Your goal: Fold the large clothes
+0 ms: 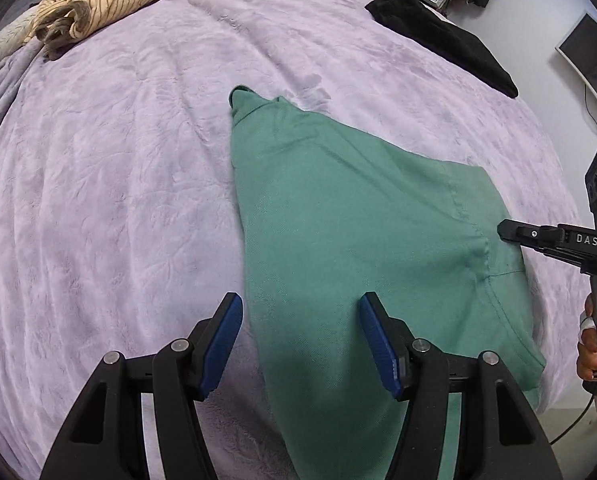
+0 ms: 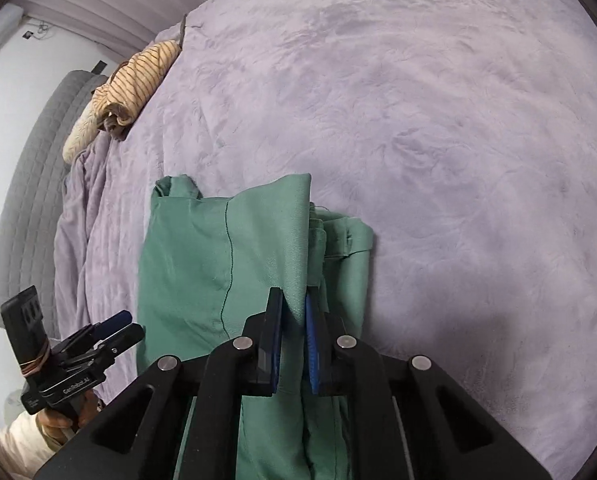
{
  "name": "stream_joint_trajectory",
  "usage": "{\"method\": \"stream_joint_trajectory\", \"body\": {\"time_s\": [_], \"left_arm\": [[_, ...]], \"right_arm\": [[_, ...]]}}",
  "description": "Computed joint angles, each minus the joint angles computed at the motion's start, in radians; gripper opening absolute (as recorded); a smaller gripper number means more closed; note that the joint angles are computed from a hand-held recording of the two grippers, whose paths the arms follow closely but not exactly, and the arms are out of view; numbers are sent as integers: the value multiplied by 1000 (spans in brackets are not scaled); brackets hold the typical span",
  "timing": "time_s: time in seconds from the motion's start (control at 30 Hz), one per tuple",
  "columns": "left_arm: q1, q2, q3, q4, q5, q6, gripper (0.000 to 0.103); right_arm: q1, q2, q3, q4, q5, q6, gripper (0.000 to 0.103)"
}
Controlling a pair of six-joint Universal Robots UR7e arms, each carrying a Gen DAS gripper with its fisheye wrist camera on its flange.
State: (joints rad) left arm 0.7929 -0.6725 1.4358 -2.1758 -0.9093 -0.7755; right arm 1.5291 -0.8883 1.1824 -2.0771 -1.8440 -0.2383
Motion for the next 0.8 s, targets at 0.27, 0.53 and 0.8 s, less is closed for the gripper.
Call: {"method": "stream_joint_trajectory", "body": {"time_s": [0.27, 0.53, 0.8], "left_arm": [[-6, 20, -28, 66, 11, -10, 79], [-84, -117, 147, 106, -155, -13, 79], [-140, -131, 265, 107, -149, -42, 79]], "right_arm": [[-55, 45, -52, 60, -14, 28, 13], [-13, -93, 69, 63, -12, 72, 13], [42, -231, 230, 128, -36, 38, 13]]}}
